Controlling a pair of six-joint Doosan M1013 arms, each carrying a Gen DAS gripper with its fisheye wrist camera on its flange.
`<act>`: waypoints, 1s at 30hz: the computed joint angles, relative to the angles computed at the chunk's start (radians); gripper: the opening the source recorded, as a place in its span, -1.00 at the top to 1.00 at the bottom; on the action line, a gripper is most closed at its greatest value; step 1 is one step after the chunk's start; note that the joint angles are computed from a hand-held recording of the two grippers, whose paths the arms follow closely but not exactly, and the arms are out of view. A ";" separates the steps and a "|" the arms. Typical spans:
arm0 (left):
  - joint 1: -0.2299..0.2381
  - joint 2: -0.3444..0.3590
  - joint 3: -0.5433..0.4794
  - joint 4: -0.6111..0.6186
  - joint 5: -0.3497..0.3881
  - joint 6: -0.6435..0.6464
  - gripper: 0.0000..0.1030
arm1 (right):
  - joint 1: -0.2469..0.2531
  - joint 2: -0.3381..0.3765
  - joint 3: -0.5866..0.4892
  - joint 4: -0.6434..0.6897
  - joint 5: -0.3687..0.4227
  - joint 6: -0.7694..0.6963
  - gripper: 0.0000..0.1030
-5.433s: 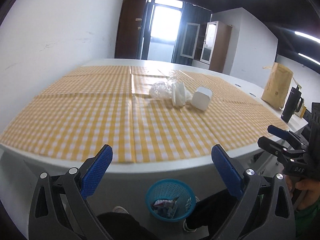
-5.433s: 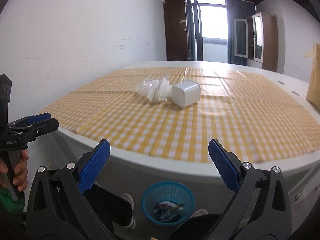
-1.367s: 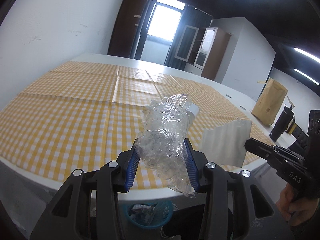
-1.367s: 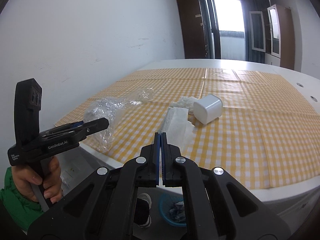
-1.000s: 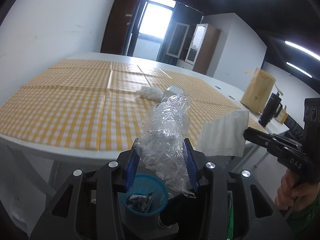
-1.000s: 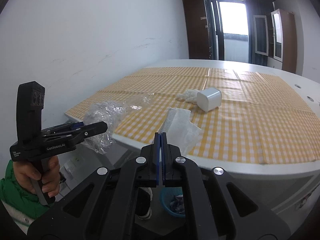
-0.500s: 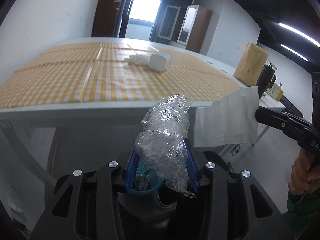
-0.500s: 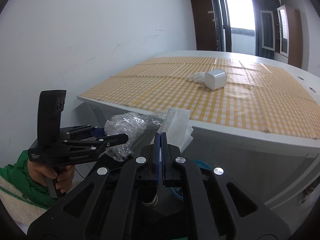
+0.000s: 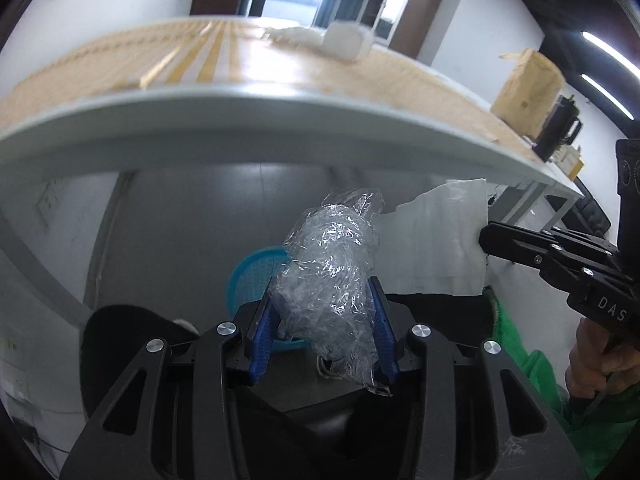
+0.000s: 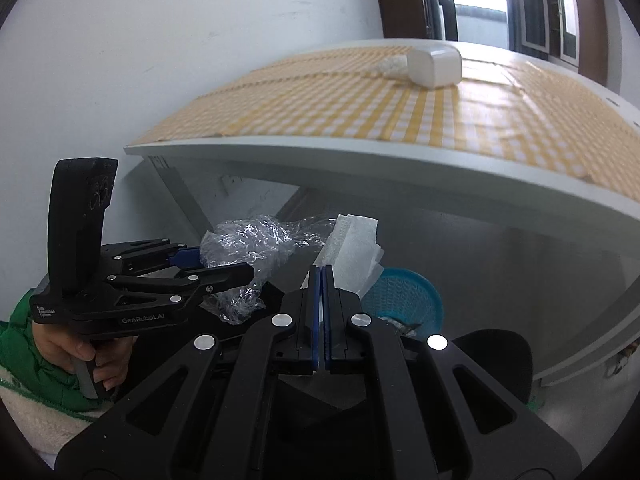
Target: Collect trash
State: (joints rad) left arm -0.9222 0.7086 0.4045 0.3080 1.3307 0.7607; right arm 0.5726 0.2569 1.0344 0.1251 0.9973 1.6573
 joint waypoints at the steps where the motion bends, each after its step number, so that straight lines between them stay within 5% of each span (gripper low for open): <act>1: 0.004 0.001 0.005 -0.008 0.002 -0.006 0.19 | -0.002 0.007 -0.004 0.001 0.003 0.003 0.98; 19: 0.081 0.025 0.115 -0.176 -0.035 -0.092 0.19 | -0.037 0.158 -0.058 0.019 0.137 0.070 0.98; 30: 0.138 0.166 -0.065 -0.322 0.096 -0.127 0.19 | -0.065 0.253 -0.118 0.093 0.239 0.097 0.98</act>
State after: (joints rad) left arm -0.7840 0.8746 0.3399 -0.0142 1.4266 0.6342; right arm 0.5074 0.5095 0.9163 0.2179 1.2361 1.7548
